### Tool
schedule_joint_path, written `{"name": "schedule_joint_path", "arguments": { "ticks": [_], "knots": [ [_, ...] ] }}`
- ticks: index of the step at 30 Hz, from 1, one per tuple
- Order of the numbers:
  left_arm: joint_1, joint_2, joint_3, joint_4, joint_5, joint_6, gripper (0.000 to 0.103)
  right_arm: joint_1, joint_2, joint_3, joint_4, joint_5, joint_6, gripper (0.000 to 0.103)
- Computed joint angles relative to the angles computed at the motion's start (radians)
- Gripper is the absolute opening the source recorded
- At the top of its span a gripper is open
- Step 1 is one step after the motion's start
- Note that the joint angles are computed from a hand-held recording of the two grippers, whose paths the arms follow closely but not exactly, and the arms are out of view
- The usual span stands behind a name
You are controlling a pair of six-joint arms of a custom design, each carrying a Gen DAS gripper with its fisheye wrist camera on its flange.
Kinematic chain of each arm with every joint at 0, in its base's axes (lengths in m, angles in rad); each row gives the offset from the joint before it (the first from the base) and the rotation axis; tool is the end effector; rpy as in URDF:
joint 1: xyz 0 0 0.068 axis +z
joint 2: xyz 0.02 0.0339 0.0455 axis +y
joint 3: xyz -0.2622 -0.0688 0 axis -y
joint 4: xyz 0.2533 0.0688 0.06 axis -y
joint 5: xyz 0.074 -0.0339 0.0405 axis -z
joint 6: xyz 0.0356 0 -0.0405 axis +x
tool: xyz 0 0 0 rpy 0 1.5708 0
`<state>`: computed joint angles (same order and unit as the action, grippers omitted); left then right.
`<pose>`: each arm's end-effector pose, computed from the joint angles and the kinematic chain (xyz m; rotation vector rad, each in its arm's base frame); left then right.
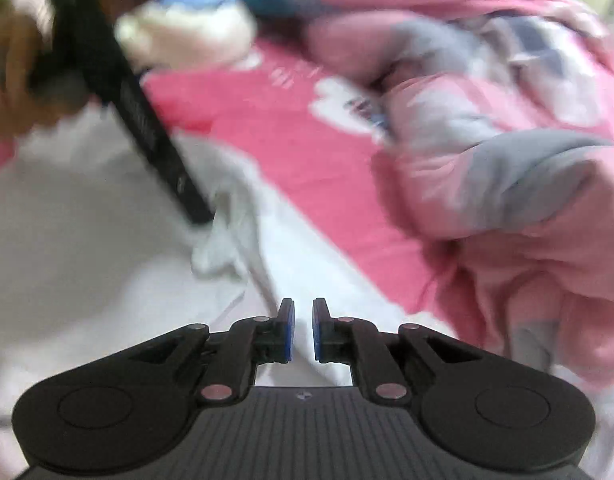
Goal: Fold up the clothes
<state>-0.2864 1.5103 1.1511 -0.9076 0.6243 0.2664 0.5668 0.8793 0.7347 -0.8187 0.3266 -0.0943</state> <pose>0.2753 -0.1028 0.2442 0.8704 2.5765 -0.8806 0.1526 0.0836 0.2499 -0.6812 2.3784 -0.2145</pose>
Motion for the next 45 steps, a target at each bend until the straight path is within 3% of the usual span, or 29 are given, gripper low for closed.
{"name": "schedule_joint_path", "arguments": {
  "ticks": [2,4,6,10,17,21,27,32,37,40,45],
  "knots": [
    [-0.013,-0.025,-0.008,0.019,-0.026,0.018,0.011,-0.014,0.04,-0.022,0.051,-0.004,-0.07,0.014],
    [-0.025,-0.047,-0.015,0.038,-0.048,0.035,0.009,-0.029,0.09,-0.034,0.093,-0.004,-0.114,0.027],
    [-0.038,-0.069,-0.025,0.065,-0.072,0.043,0.007,-0.048,0.109,-0.043,0.135,-0.007,-0.156,0.028],
    [-0.063,-0.099,-0.045,0.126,-0.117,0.052,0.004,-0.026,0.077,-0.059,0.142,0.031,-0.156,0.018],
    [-0.087,-0.111,-0.063,0.214,-0.16,0.043,0.003,-0.028,0.1,-0.029,0.184,0.025,-0.184,0.022],
    [-0.108,-0.125,-0.083,0.267,-0.19,0.048,0.003,-0.071,0.152,-0.04,0.253,0.064,-0.204,0.005],
    [-0.126,-0.112,-0.102,0.324,-0.219,0.03,0.003,-0.198,0.225,-0.046,0.415,0.092,-0.201,0.004],
    [-0.151,-0.1,-0.132,0.395,-0.256,0.018,0.003,-0.247,0.348,-0.084,0.662,0.109,-0.239,0.004],
    [-0.171,-0.075,-0.166,0.468,-0.286,-0.023,0.003,-0.29,0.525,-0.079,0.828,0.061,-0.187,0.005],
    [-0.17,-0.054,-0.167,0.487,-0.274,-0.074,0.005,-0.283,0.555,-0.106,0.932,0.078,-0.209,0.006],
    [-0.118,-0.013,-0.15,0.508,-0.156,-0.221,0.005,-0.305,0.434,-0.097,0.805,0.011,-0.125,0.014]
  ]
}}
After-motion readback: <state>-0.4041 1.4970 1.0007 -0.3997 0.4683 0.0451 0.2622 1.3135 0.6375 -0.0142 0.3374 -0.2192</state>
